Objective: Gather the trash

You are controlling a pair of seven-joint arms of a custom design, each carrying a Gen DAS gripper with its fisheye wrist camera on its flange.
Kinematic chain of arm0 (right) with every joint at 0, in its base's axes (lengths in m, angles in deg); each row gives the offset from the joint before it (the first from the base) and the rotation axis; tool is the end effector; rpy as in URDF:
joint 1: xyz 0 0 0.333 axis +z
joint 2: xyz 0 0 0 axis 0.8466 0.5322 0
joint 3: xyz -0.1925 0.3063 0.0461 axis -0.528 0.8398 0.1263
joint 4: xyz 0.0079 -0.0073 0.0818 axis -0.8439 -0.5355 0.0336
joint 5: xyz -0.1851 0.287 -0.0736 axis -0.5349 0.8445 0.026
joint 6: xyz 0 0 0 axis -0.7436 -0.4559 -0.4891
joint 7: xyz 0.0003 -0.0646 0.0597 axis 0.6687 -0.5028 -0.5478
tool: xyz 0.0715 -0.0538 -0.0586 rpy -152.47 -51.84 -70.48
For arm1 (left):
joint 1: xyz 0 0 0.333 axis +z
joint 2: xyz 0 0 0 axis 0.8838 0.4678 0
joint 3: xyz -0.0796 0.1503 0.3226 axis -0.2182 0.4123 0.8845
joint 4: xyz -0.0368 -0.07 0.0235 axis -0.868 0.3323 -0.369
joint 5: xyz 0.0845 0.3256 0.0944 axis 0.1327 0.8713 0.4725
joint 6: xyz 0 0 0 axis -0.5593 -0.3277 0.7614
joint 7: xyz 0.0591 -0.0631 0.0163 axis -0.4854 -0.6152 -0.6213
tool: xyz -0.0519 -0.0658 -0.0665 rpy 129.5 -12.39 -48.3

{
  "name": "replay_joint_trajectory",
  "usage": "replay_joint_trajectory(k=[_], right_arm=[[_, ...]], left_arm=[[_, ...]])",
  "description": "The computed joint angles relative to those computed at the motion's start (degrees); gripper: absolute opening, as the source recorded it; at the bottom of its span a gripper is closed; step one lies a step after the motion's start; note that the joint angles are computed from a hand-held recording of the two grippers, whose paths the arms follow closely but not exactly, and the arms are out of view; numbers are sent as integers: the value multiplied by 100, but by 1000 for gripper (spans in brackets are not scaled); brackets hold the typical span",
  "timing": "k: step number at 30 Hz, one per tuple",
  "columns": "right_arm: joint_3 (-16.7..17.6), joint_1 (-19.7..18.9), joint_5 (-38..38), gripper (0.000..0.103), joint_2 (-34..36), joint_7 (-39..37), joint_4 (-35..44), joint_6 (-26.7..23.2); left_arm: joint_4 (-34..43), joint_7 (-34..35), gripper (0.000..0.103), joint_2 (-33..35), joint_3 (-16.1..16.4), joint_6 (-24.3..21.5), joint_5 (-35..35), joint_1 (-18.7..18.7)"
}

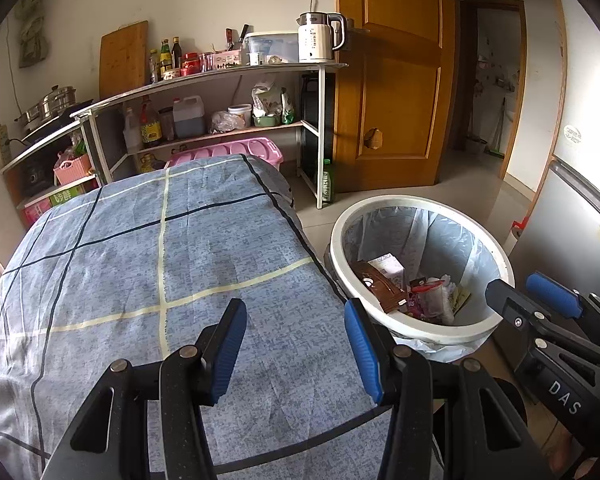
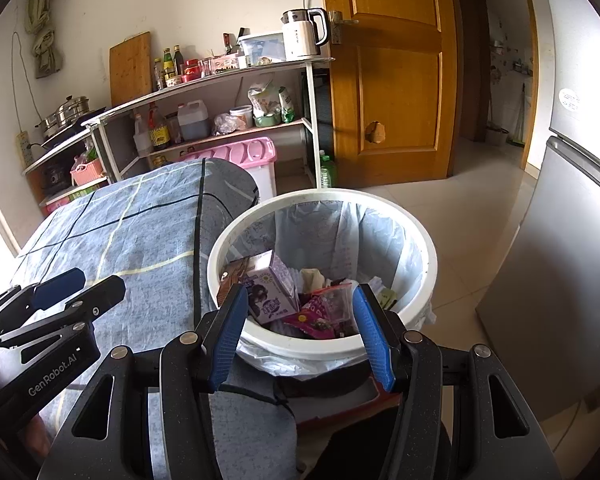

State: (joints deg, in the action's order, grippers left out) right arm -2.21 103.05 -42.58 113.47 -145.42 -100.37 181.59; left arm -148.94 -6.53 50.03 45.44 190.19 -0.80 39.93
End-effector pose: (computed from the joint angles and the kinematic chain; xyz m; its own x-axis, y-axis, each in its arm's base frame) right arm 0.4861 0.4984 0.3975 -0.0731 -0.9916 -0.1069 -0.5969 0.1293 -0.7918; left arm 0.5299 -0.3451 0.4137 -0.1589 -0.9873 0.0017 -0.6375 0.1013 -0.7638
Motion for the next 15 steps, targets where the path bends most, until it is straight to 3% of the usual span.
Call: replay_joint_trajectory(k=[15], right_arm=[[-1,11,14,56,5,-29,14,-2]], left_arm=[[4,75,51,14,3,-44,-87,-23]])
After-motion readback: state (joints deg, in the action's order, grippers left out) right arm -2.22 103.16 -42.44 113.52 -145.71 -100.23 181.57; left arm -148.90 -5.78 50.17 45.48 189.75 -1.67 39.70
